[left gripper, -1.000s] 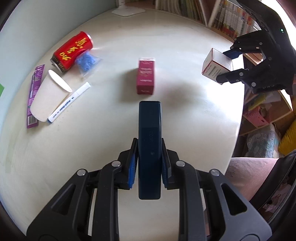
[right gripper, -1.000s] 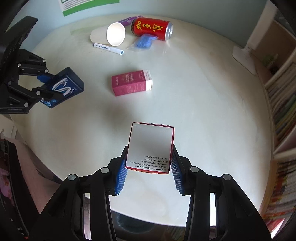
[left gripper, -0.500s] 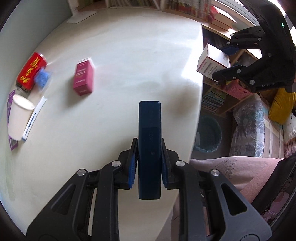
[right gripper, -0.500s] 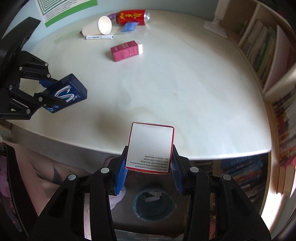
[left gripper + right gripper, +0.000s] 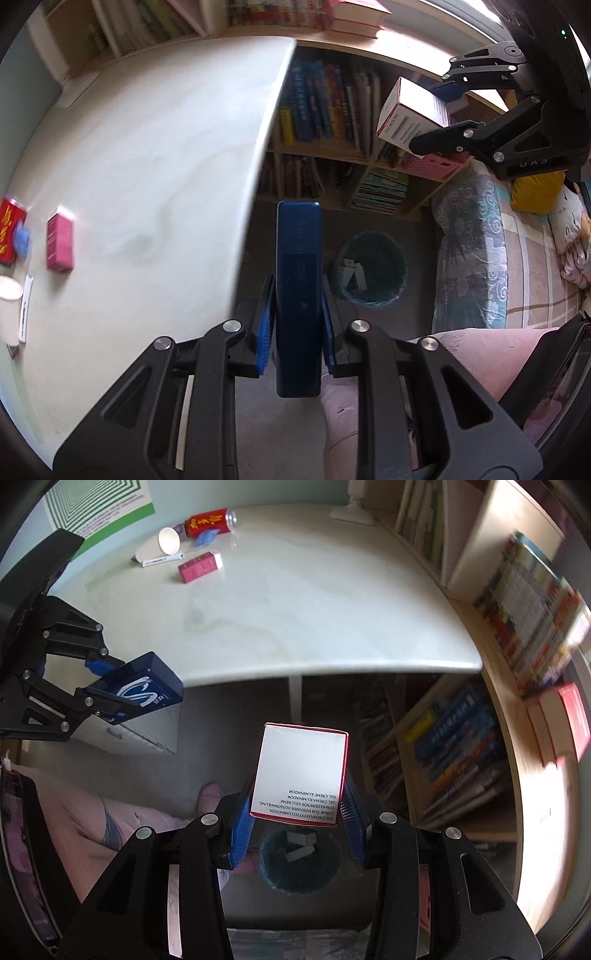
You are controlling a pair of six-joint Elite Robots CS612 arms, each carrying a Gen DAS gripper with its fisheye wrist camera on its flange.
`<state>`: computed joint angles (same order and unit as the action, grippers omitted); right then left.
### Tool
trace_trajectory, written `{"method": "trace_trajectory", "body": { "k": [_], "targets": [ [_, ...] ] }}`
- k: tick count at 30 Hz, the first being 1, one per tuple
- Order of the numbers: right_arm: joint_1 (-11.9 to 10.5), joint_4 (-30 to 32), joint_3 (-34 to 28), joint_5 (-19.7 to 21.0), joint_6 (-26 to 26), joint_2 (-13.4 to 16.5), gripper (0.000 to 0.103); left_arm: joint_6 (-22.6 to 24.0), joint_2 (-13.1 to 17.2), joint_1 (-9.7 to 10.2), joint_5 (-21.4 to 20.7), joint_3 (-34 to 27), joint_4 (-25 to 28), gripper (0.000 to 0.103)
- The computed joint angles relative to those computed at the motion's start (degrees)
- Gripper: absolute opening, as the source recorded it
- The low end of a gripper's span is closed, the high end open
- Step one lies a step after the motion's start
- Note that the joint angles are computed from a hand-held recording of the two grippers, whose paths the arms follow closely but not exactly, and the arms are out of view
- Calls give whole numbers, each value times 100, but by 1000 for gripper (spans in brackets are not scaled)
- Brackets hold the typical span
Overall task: Collect trash
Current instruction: 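Carry both held boxes off the table to above the trash bin, then open both tools to drop the boxes into the trash bin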
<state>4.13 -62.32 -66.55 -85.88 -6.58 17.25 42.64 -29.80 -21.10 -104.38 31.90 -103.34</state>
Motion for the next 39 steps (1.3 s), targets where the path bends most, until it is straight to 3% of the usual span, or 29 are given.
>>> {"method": "trace_trajectory", "body": {
  "k": [6,17,26,39],
  "targets": [
    [-126,657,-1016,25,509,448,44,289,-470,-275,-19,922,-156,20],
    [-274,1597,-2533,-5,1709,1171,44,1235,-831,-698,23,1721,37,20],
    [-327,1976,-3213,-66,2528,1529,44,1862,-832,-947,200,1867,396,20],
    [-421,1996,-3505,105,3113,1795,44,2159,-679,-1103,486,1742,662,20]
  ]
}}
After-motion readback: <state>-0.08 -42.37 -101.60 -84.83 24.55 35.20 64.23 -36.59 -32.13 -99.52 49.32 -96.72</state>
